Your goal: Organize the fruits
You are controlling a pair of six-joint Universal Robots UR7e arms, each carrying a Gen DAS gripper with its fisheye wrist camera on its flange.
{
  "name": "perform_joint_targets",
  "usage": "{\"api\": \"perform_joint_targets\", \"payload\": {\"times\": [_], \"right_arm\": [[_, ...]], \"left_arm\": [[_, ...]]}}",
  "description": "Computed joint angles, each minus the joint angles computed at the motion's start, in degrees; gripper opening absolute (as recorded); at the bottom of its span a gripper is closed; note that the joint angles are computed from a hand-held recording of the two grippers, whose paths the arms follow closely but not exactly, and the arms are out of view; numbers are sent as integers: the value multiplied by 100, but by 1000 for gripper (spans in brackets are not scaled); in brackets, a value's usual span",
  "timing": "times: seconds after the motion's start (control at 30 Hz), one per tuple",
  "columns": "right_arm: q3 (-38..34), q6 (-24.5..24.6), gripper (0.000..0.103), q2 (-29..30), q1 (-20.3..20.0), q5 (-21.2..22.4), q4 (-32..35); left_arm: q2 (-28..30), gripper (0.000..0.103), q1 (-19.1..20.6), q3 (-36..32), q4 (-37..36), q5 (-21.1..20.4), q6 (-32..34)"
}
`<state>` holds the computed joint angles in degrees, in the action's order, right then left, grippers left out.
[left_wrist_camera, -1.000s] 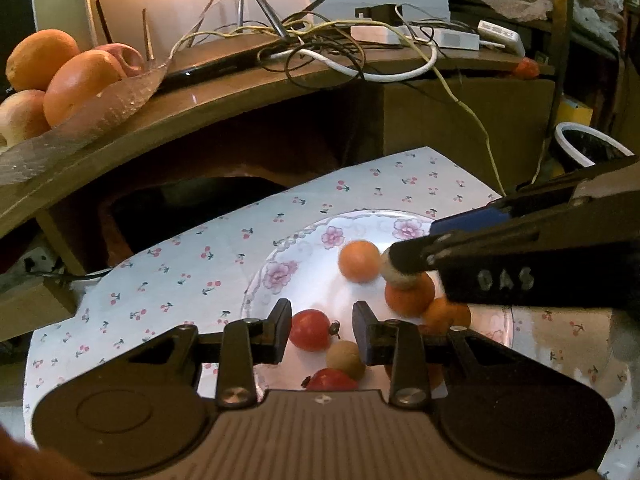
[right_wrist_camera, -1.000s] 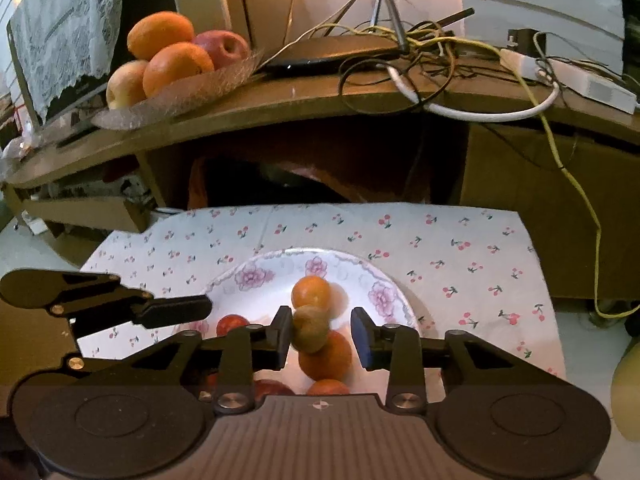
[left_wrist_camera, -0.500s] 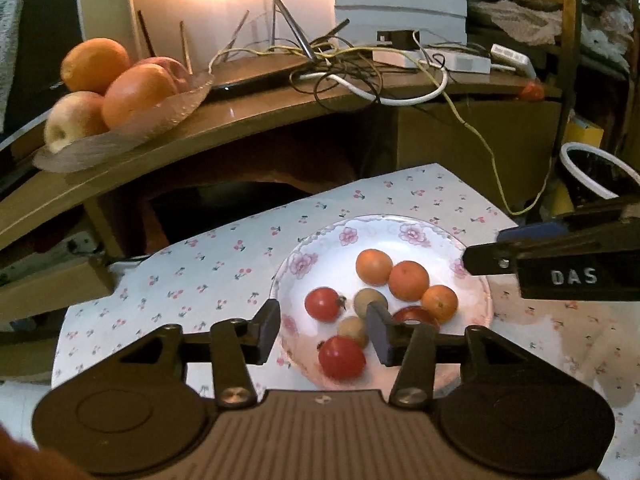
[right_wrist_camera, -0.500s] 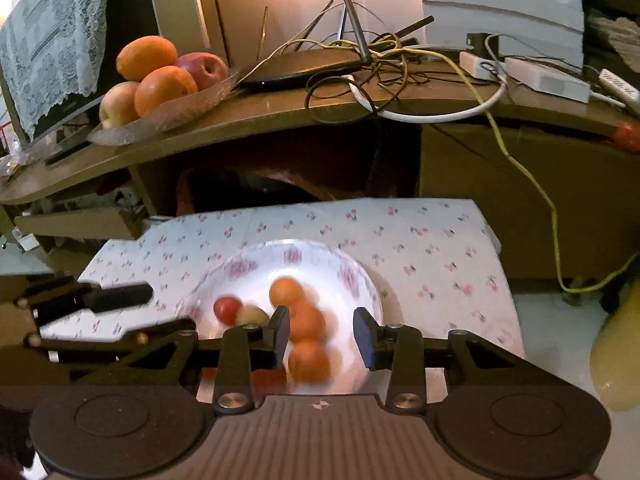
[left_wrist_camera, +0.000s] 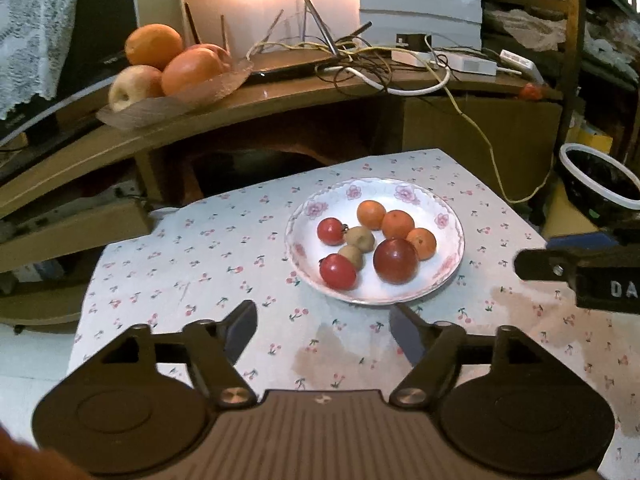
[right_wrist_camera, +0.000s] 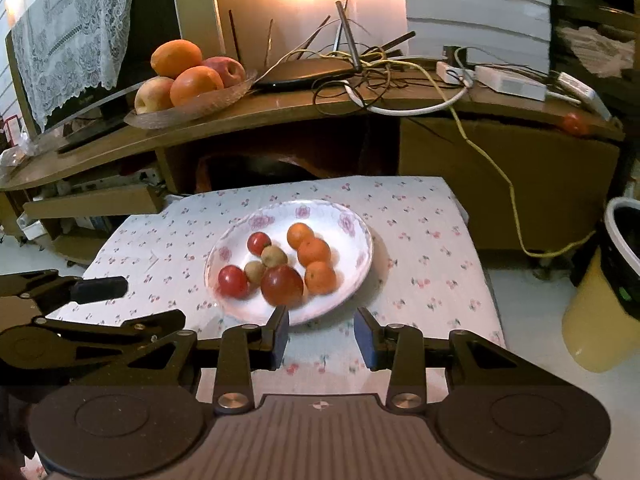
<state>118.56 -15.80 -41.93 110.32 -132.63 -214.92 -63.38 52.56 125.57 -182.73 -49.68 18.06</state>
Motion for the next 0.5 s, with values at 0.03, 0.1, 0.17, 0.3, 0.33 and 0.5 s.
{"api": "perform_joint_targets", "payload": {"times": [0.03, 0.1, 0.17, 0.3, 0.33, 0.5], "right_arm": [[51, 47, 39, 0, 34, -43, -45], [152, 110, 40, 47, 115, -169, -230], [200, -8, 40, 143, 218, -336, -434], [294, -161, 42, 274, 383, -533, -785], [314, -180, 43, 300, 412, -568, -870], [369, -222, 43, 408, 525, -715, -1065]], "left_arm": [[-46, 85, -24, 69, -48, 13, -28], [-128, 88, -71, 200, -142, 26, -76], [-176, 92, -130, 306, -222, 101, -84], [-259, 99, -246, 509, -432, 236, -48], [-274, 102, -263, 544, -483, 253, -55], [-419, 103, -336, 732, -656, 288, -142]]}}
